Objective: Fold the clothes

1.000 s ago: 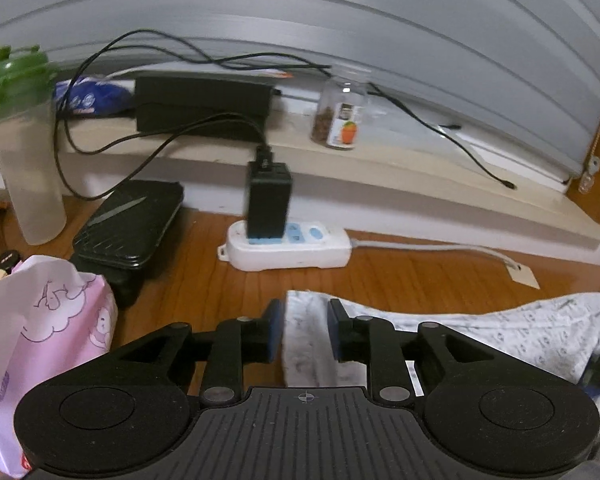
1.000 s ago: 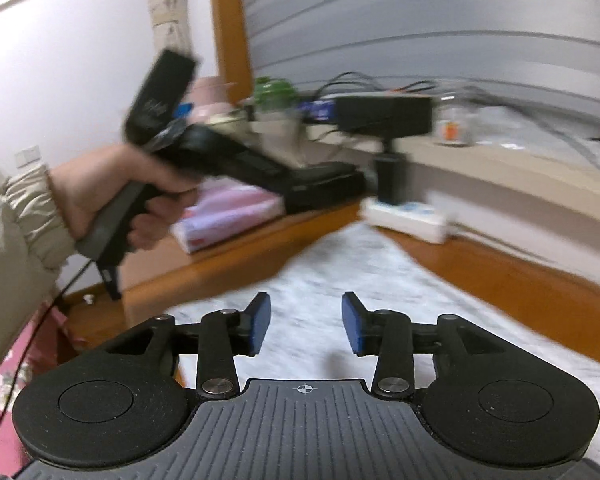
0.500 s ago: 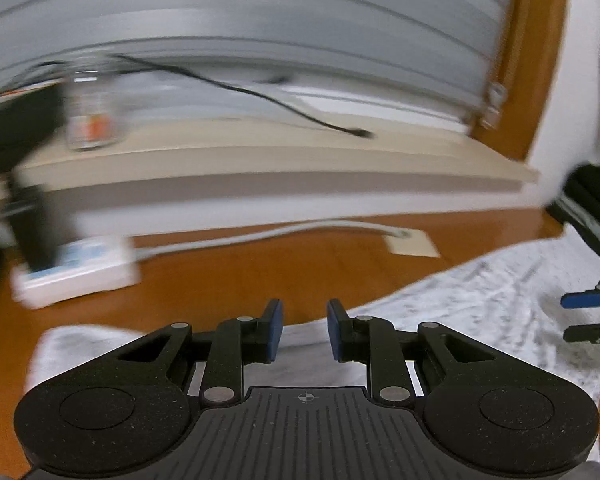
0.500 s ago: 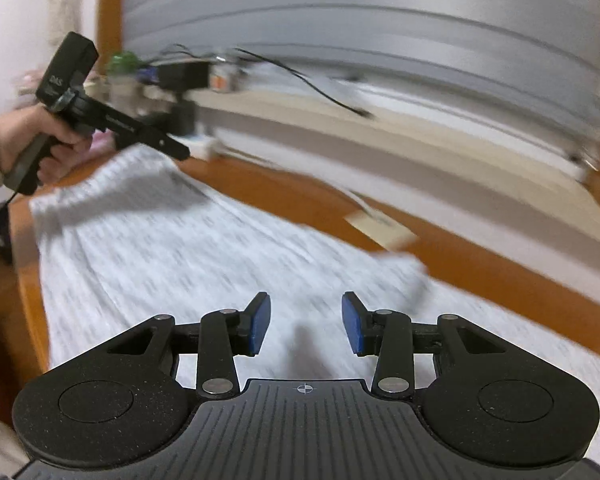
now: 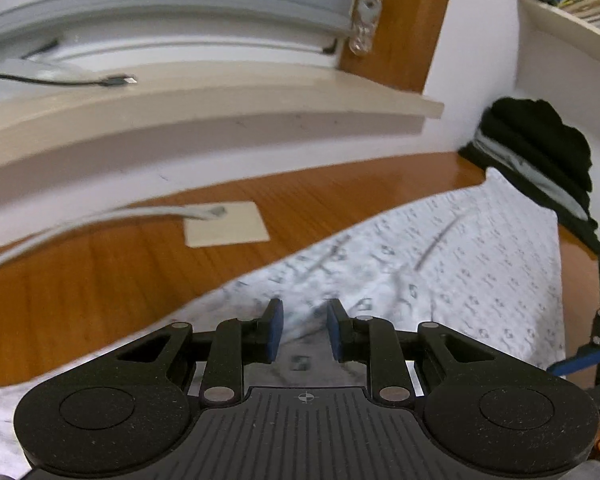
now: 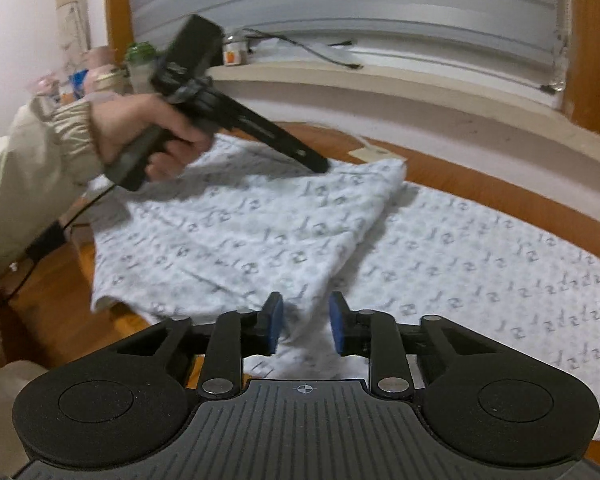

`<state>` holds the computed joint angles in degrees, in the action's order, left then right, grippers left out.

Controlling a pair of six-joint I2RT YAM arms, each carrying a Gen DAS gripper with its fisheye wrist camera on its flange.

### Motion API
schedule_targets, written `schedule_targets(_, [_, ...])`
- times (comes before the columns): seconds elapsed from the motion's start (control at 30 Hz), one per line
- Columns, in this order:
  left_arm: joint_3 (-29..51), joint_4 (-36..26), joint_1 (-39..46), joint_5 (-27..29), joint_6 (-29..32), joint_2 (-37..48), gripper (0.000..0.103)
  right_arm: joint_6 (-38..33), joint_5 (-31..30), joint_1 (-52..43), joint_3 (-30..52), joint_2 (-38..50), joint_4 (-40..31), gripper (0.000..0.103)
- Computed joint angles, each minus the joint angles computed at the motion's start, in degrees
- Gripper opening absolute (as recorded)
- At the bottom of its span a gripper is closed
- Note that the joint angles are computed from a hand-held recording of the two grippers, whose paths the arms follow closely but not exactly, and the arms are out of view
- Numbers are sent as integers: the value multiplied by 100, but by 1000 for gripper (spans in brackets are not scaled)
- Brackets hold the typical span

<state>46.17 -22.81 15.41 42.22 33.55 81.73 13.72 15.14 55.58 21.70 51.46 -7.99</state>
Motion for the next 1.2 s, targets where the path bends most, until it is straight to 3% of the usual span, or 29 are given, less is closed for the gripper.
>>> schedule_targets(0.23, [-190,258,208,416,-133,201,25,146,-134,149,-246,-114,230,26])
schedule_targets(0.47, [-288,585,323,695,-191,354,25,261,422,421,-211,576,922,26])
schedule_targets(0.5, [-277,577,338,717,-206,372,25,270,539,464,-183,706,1026,18])
schedule_targets(0.53, [-266,570,352,736,-221,390,24,320,665,533,-183,705,1030,4])
schedule_targets(0.77, [-256,653,366,730,-334,456,22,934,1485,1415,-337,-132,198,3])
schedule_targets(0.93, [-463,836,215,403,-241,86,26,888,1760,1453,-357,335,607,7])
schedule_targets(1.1, [-252,428,-172,407,158,-275,26,691,1922,1347,-388,679,1089,14])
schedule_targets(1.2, [-152,364,-807,-159,450,-397,26,698,1944,1278,-398,971,1357,15])
